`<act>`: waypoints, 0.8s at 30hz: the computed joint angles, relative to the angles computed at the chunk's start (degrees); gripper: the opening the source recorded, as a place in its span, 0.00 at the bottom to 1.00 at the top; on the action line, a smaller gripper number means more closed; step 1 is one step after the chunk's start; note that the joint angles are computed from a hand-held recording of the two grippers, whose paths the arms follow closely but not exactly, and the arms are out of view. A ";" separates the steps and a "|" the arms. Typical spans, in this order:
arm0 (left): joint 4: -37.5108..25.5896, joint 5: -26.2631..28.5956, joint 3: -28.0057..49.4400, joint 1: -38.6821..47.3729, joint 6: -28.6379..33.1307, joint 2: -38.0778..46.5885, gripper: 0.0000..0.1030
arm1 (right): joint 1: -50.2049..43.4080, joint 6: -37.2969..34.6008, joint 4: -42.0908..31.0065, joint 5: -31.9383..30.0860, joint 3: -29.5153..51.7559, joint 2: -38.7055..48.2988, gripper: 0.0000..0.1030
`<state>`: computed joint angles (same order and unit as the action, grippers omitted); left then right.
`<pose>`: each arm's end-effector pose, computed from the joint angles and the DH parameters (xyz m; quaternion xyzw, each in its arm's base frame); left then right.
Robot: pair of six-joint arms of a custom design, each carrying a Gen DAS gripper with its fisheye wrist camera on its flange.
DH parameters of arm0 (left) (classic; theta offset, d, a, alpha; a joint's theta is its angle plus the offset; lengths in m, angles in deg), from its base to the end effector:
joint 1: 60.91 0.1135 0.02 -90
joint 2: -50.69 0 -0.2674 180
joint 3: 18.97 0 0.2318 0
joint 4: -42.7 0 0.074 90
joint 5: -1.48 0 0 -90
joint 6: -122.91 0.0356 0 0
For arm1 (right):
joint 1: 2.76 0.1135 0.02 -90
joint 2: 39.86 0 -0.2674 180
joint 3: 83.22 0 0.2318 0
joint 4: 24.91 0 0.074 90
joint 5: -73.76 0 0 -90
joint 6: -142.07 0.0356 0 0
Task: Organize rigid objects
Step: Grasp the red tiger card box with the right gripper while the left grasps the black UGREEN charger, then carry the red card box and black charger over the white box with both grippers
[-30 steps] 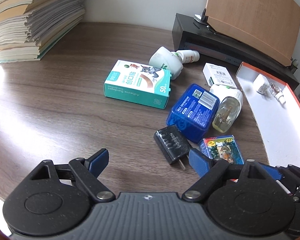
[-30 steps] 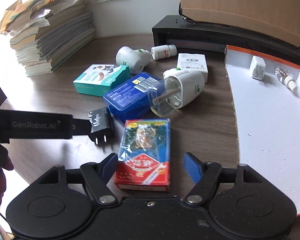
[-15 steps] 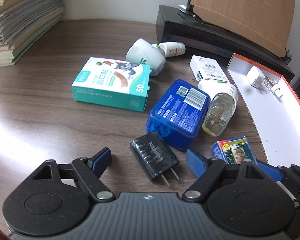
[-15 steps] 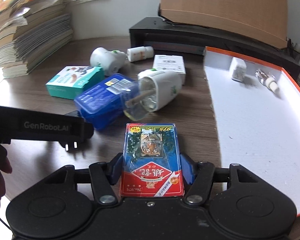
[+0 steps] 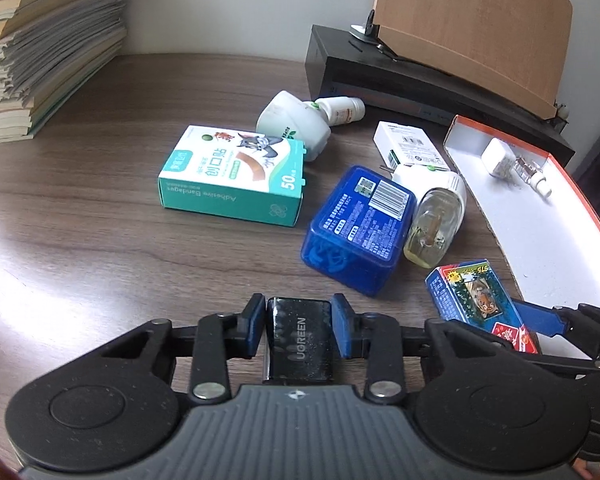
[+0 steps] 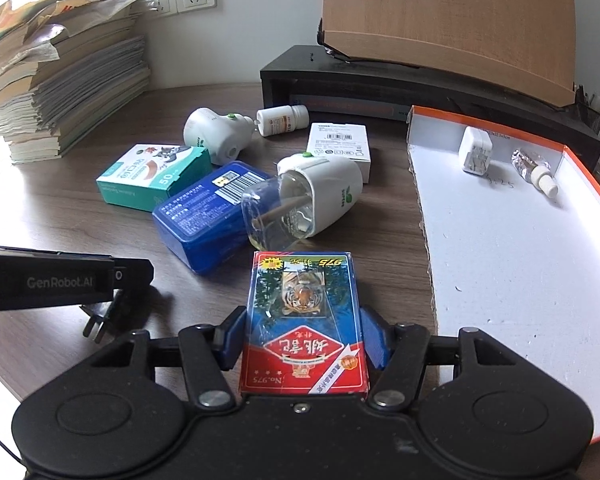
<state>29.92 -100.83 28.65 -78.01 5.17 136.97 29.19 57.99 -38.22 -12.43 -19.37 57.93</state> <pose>0.2426 -0.0667 0.1505 -0.1223 0.9312 -0.0316 0.3421 0.2752 0.1689 0.1686 -0.1978 0.9095 0.0889 0.3546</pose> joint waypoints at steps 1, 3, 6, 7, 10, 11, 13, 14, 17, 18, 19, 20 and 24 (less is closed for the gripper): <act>-1.23 0.16 0.63 -0.06 -0.29 0.39 0.35 | 0.08 -0.22 -0.19 0.07 0.07 -0.09 0.69; -2.11 0.70 0.52 -0.31 -0.97 -0.24 0.36 | 0.04 -0.90 -0.64 -0.01 0.15 -0.25 0.69; -2.52 -1.17 0.00 -2.19 -1.18 -1.40 0.44 | -0.44 -1.32 -0.76 -0.64 -0.52 -1.05 0.69; -2.65 -2.15 -0.05 -3.02 -0.97 -1.39 0.48 | -0.60 -1.43 -0.72 -1.00 -0.79 -1.37 0.69; -3.29 -4.04 -0.26 -4.88 -0.86 -0.70 0.47 | -0.82 -1.65 -0.59 -1.38 -1.47 -2.14 0.69; -3.12 -4.13 -0.45 -5.07 -1.00 -0.31 0.46 | -0.97 -1.75 -0.47 -1.53 -1.78 -2.43 0.69; -2.12 -6.11 -1.09 -6.03 -0.58 -0.01 0.35 | -1.25 -1.72 -0.43 -1.83 -2.13 -2.88 0.69; -1.99 -6.42 -1.08 -6.07 -0.42 0.01 0.35 | -1.38 -1.74 -0.34 -2.00 -2.42 -3.25 0.69; -2.36 -6.62 -1.37 -6.21 -2.53 -1.26 0.35 | -1.56 -1.88 -0.13 -2.05 -3.20 -4.57 0.69; -2.90 -7.47 -1.20 -6.87 -2.58 -1.86 0.35 | -1.73 -1.92 -0.22 -2.10 -3.39 -5.17 0.69; -3.30 -7.88 -0.95 -7.38 -2.60 -2.56 0.35 | -1.92 -1.97 -0.37 -2.16 -3.52 -5.80 0.69; -3.63 -8.01 -0.70 -7.80 -2.83 -3.35 0.35 | -2.17 -2.09 -0.45 -2.23 -3.67 -6.43 0.69; -6.19 -9.42 2.01 -10.33 -3.95 -5.54 0.35 | -3.37 -2.44 -1.49 -2.33 -3.88 -9.38 0.69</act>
<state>23.73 -110.25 30.66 -88.34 1.22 131.43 25.83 55.55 -39.71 -14.76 -23.25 48.55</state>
